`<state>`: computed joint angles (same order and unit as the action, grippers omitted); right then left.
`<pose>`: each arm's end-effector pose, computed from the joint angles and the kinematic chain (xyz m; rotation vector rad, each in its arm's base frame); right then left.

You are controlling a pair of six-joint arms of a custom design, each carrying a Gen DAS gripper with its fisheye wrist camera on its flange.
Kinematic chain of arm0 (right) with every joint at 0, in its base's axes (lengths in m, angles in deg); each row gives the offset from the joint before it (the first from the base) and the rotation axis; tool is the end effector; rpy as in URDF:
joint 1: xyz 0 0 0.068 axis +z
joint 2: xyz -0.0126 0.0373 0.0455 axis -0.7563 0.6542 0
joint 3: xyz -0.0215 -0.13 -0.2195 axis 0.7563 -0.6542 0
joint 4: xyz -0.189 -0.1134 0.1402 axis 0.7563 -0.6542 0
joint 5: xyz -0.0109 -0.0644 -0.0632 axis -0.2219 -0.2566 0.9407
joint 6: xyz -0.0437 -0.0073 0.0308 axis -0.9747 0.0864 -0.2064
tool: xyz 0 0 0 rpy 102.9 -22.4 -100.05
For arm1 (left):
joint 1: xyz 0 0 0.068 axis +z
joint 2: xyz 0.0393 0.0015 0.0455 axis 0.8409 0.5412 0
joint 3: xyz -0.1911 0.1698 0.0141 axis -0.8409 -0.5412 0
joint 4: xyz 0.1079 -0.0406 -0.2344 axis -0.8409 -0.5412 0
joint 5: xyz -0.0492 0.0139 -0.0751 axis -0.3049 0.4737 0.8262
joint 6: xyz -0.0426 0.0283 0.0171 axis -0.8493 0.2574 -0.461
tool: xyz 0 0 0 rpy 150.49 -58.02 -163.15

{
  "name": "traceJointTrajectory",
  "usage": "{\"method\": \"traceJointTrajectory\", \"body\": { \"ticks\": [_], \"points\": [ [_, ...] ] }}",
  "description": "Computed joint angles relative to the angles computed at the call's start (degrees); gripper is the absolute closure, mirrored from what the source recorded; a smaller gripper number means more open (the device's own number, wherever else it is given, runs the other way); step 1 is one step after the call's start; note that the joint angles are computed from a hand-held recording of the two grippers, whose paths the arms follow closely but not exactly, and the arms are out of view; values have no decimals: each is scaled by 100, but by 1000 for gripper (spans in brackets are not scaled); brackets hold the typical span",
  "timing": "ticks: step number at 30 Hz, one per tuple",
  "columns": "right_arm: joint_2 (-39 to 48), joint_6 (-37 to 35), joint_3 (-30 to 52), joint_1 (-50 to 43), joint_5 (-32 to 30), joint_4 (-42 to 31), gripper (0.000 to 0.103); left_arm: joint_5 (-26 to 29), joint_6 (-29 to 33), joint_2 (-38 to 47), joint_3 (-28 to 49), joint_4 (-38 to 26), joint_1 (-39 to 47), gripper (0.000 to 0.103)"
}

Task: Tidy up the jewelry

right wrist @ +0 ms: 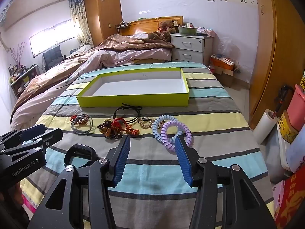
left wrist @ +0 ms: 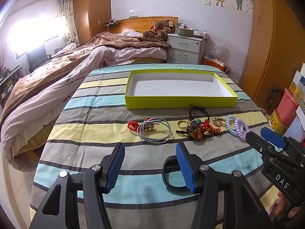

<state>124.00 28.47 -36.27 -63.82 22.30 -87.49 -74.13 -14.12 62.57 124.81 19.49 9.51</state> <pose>0.2129 -0.0372 0.1904 -0.3932 2.2511 0.3019 0.1606 -0.1434 0.2199 -0.2912 2.3282 0.1162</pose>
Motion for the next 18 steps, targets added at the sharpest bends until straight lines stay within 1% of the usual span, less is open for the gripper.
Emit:
{"method": "traceJointTrajectory", "body": {
  "ticks": [8,9,11,13,18],
  "points": [
    [-19,-5,-10,-12,2,-17,53,-167,-116,61,88,-93,-129,47],
    [-18,-12,-4,-16,-1,-26,53,-22,-155,2,93,-178,-99,47],
    [-13,-16,-3,-17,-3,-20,53,-40,-207,-20,121,-250,-151,47],
    [-20,-1,-13,4,13,-10,53,87,-152,17,103,-153,-56,47],
    [-11,17,-9,23,35,-8,53,21,-185,16,132,-211,-116,47]
  ]
}}
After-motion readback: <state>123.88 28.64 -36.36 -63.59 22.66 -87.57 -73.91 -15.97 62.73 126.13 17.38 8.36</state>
